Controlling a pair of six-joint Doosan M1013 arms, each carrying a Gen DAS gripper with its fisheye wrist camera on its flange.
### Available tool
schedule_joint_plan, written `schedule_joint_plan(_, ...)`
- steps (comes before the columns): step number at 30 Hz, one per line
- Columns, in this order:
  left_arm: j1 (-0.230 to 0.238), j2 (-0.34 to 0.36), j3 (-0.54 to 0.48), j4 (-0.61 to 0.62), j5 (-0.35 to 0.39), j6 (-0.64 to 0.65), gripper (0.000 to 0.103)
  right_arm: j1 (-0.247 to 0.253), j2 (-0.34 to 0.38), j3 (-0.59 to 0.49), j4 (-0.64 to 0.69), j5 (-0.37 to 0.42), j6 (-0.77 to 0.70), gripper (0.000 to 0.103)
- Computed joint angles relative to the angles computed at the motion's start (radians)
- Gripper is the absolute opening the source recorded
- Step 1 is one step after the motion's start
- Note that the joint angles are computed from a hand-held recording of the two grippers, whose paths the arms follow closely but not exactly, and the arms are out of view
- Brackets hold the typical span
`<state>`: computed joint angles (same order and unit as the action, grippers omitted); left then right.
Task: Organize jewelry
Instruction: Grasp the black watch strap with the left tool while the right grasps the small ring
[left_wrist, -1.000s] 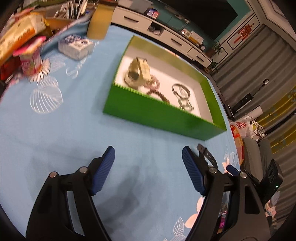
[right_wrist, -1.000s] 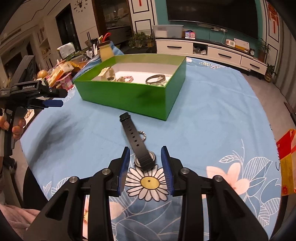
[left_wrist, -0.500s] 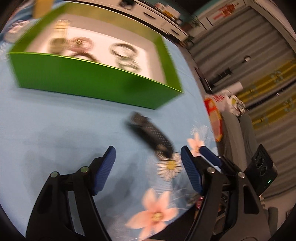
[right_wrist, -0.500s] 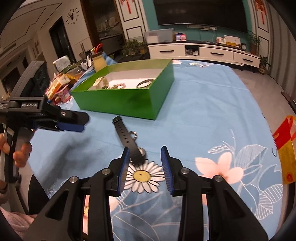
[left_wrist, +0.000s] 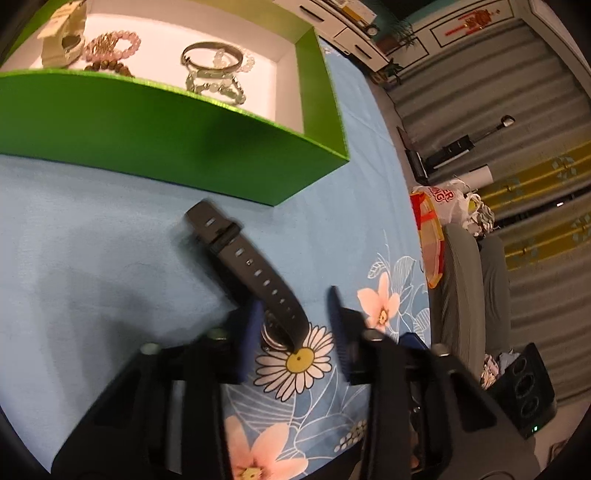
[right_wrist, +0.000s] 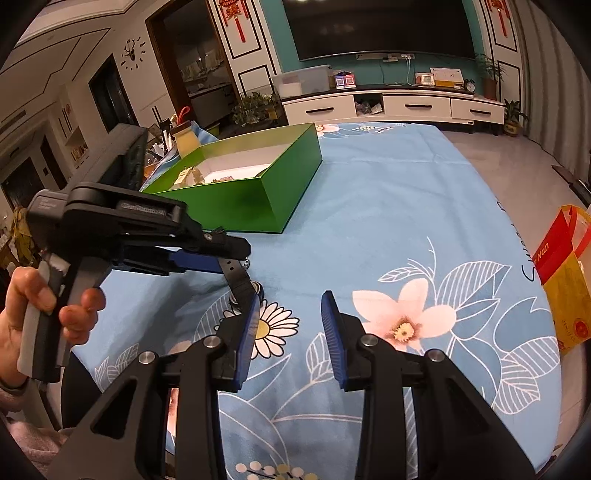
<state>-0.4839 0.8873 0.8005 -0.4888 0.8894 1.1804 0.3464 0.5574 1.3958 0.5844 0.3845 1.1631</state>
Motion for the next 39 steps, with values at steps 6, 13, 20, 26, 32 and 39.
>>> schedule_joint_plan(6,-0.005,-0.009,0.023,0.008,-0.043,0.001,0.009,-0.001,0.002,-0.002,0.011,0.004,-0.006,0.035)
schedule_joint_plan(13,0.01,-0.097,0.14,0.076,-0.139,0.044,0.004,0.014,0.04,-0.068,-0.035,0.056,0.008,0.035)
schedule_joint_plan(20,0.05,-0.177,0.264,0.12,-0.209,-0.021,0.004,0.045,0.131,-0.215,-0.128,0.169,0.047,0.035)
schedule_joint_plan(26,0.073,-0.219,0.345,0.133,-0.255,-0.069,0.004,0.077,0.208,-0.347,-0.311,0.259,0.164,0.035)
schedule_joint_plan(32,0.084,-0.24,0.384,0.144,-0.283,-0.08,0.004,0.096,0.245,-0.409,-0.442,0.296,0.245,0.035)
schedule_joint_plan(39,0.089,-0.26,0.413,0.131,-0.315,-0.066,0.004,0.109,0.252,-0.423,-0.529,0.3,0.306,0.02)
